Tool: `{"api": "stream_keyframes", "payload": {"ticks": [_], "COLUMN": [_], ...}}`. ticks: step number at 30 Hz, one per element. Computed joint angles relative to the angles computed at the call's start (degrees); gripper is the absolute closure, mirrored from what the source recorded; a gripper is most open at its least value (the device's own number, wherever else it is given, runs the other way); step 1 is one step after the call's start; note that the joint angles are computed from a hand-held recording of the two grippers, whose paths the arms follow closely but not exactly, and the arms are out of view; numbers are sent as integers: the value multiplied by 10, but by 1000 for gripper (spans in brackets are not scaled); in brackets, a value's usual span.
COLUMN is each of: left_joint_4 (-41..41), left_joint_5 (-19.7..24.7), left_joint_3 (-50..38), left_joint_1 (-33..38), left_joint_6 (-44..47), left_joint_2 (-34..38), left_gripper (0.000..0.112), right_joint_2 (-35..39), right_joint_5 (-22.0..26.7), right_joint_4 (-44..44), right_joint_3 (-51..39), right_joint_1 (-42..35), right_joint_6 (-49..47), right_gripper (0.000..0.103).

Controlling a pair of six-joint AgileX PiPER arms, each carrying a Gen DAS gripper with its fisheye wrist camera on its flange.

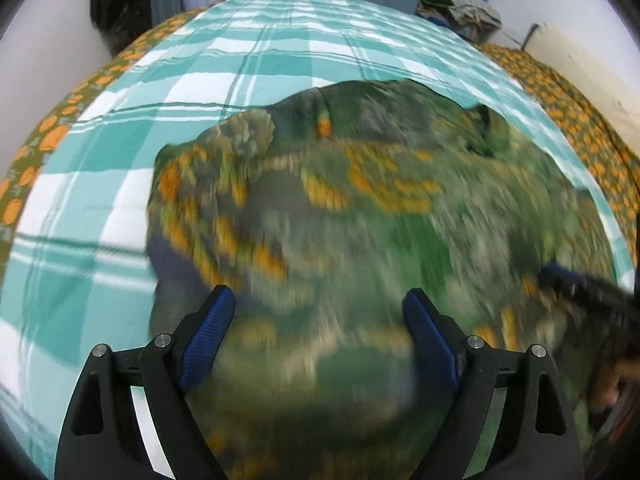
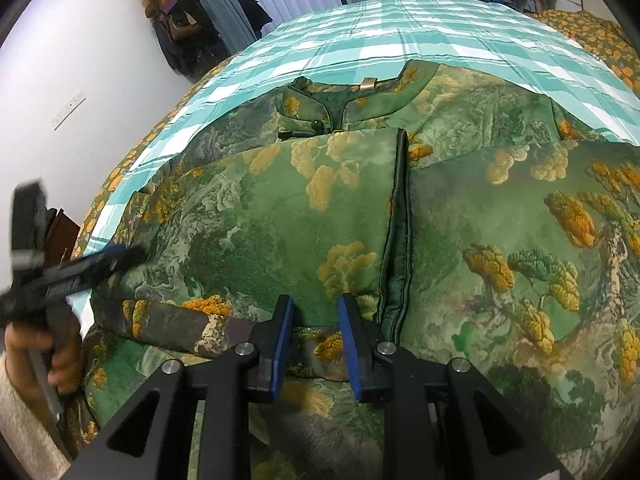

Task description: Fold large clothes

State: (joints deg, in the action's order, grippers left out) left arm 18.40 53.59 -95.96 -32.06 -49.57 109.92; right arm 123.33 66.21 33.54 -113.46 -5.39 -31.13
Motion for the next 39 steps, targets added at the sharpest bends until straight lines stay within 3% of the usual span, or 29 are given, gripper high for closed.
{"api": "stream_keyframes", "payload": {"ticks": [4, 6, 8, 13, 16, 18, 20, 27, 37, 39], "left_joint_4": [1, 3, 13, 42, 65, 70, 81, 100, 115, 116], "left_joint_5": [-14, -14, -4, 40, 70, 68, 72, 96, 90, 88], "left_joint_3": [88, 132, 160, 191, 183, 182, 177, 151, 168, 174], "left_joint_1": [-51, -90, -132, -238, -286, -295, -299, -311, -323, -325], "left_joint_6": [-40, -62, -88, -154, -195, -216, -236, -264, -287, -291], "left_joint_2": [-78, -111, -129, -151, -149, -139, -123, -90, -98, -101], "left_gripper": [24, 24, 24, 20, 14, 11, 10, 10, 10, 10], "right_joint_2": [-79, -132, -186, -304, -378, -418, -425, -423, -431, -439], "right_joint_5": [-12, -18, -21, -8, -36, -63, -81, -145, -163, -176], "right_joint_4": [10, 3, 3, -42, -53, -50, -37, -44, -11, -2], "right_joint_3": [87, 153, 223, 379, 452, 497, 528, 570, 595, 606], "right_joint_1": [-22, -39, -63, -147, -195, -229, -257, -244, -254, -256], "right_joint_6": [-28, -54, -101, -220, -281, -309, -323, -314, -337, -346], "right_gripper": [77, 64, 64, 64, 63, 51, 42, 37, 34, 29]}}
